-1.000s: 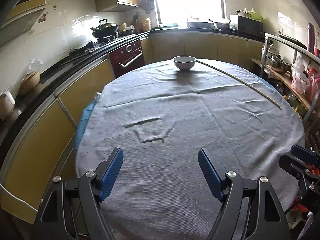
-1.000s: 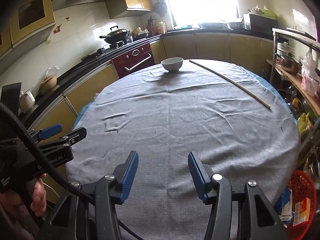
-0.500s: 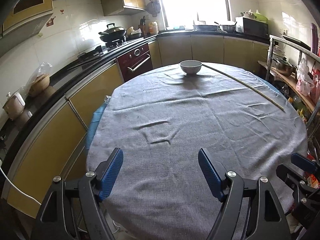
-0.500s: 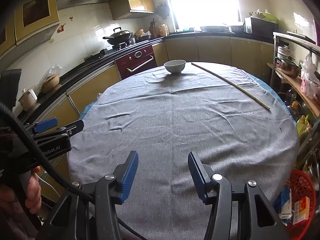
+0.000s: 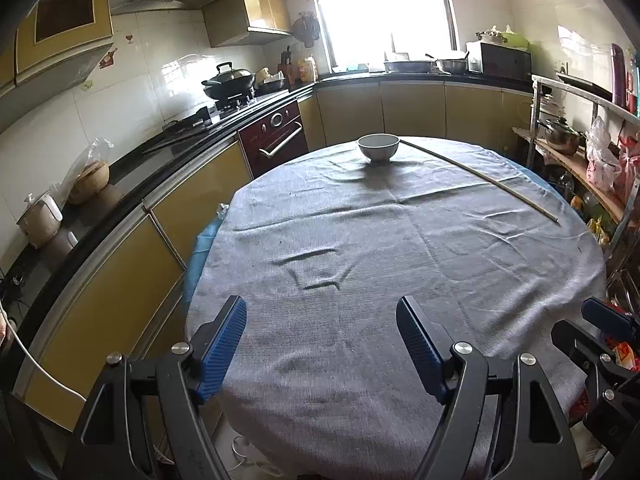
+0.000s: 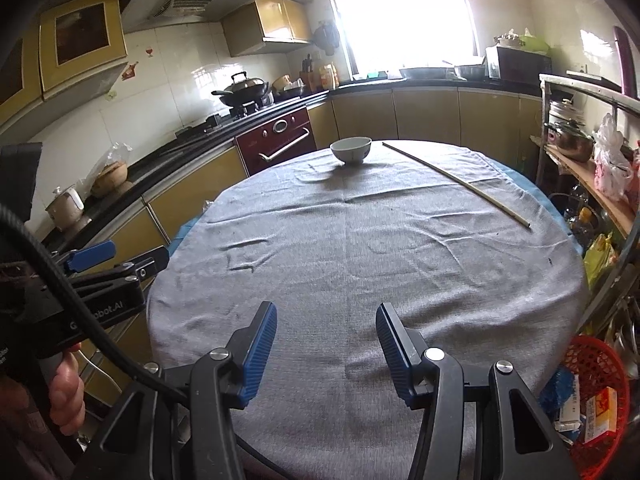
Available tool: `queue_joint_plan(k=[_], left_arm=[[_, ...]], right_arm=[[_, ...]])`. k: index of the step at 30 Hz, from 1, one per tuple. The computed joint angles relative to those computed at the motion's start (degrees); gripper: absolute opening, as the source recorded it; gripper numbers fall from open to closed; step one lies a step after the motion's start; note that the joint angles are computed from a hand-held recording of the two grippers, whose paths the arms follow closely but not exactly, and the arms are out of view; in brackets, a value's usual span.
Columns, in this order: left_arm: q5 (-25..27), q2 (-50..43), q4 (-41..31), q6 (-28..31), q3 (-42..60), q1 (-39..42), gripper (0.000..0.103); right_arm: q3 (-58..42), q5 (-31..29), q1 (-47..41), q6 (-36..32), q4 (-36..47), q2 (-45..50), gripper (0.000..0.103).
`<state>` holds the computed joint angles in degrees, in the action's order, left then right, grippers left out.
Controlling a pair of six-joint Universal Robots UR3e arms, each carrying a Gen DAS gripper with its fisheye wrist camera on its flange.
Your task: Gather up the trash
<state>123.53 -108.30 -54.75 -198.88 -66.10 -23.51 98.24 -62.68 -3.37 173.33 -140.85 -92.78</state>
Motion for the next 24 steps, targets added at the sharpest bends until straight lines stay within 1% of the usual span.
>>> queue_joint_plan(k=[8,14,16,24], left_arm=[[1.39,1.87,-0.45,-0.76,-0.51,-1.86,0.078],[2.23,2.71,-0.06,-0.61,-0.48,-3.06,0.078],[2.64,2.76,-0.03,-0.67,-0.31,-3.55,0.078],[4.02,3.93,0.42,-0.59,-0.66,-5.29,0.078]], right_arm=[[2.77,-1.11,-0.39,-0.27,-0.34,-4.62,0.056],[3.09,-6.73,0.48,0.24,0.71,-7.72,0.056],[2.78,-9.82,1.01,0.43,1.00,-8.76,0.056],[2.10,-10.62,-0.79,0.49,3.85,-12.80,0.058]])
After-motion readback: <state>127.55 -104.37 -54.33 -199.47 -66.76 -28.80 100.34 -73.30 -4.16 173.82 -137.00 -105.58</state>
